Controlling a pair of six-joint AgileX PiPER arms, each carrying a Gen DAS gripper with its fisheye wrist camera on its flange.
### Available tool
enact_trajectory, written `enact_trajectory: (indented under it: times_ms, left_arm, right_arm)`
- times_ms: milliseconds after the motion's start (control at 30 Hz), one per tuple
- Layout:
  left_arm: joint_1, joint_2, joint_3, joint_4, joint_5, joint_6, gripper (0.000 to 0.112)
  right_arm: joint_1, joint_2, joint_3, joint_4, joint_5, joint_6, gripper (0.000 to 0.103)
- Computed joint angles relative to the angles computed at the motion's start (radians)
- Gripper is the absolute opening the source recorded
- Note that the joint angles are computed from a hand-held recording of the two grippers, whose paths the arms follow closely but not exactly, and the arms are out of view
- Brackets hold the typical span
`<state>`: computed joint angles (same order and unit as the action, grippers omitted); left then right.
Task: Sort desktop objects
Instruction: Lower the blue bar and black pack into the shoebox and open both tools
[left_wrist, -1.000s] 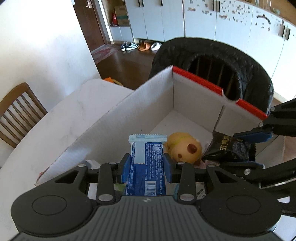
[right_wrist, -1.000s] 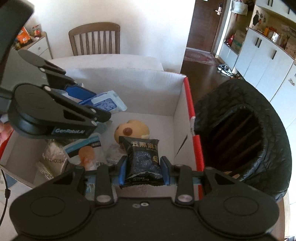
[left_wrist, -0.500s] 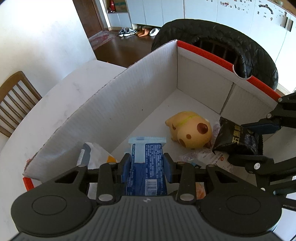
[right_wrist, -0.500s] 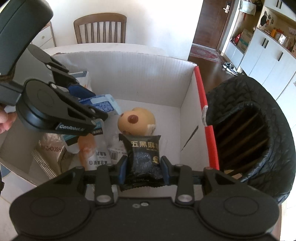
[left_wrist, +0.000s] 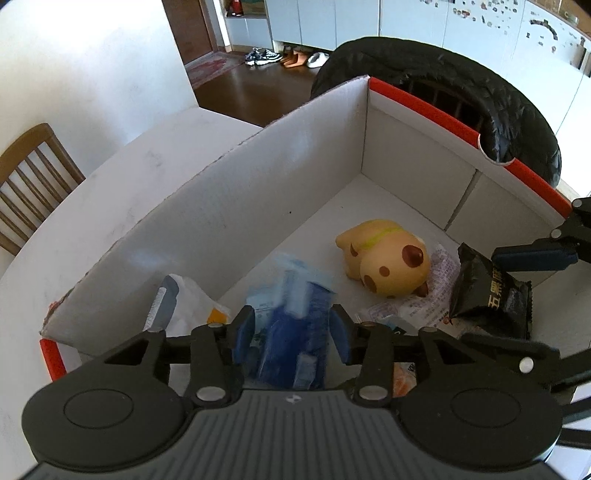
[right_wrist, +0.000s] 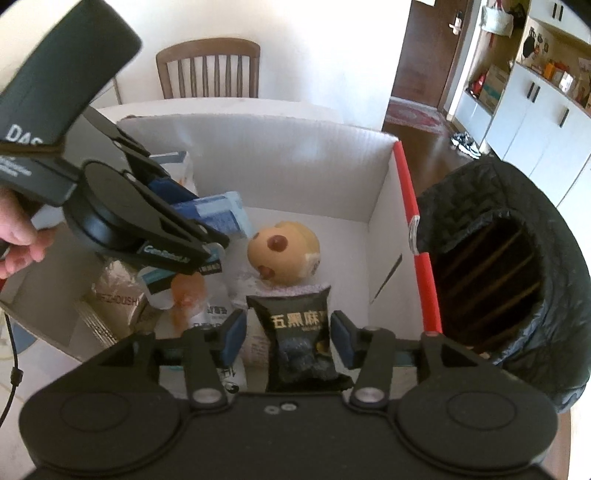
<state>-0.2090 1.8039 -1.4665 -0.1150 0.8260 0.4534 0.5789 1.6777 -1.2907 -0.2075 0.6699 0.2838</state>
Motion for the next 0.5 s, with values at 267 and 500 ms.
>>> enact_trajectory:
  times_ms: [267,500]
  left_arm:
    - [0.015,-0.062,0.057,-0.039,-0.035,0.034,0.067]
    - [0.025,-0.116,0.091,-0.070,-0.045,0.053,0.072]
  right_arm:
    - [-0.004,-0.048,0.036,0.009,-0.031,-0.013,0.066]
    - [-0.002,-0.108,0.072,0.023,-0.053,-0.026,0.074]
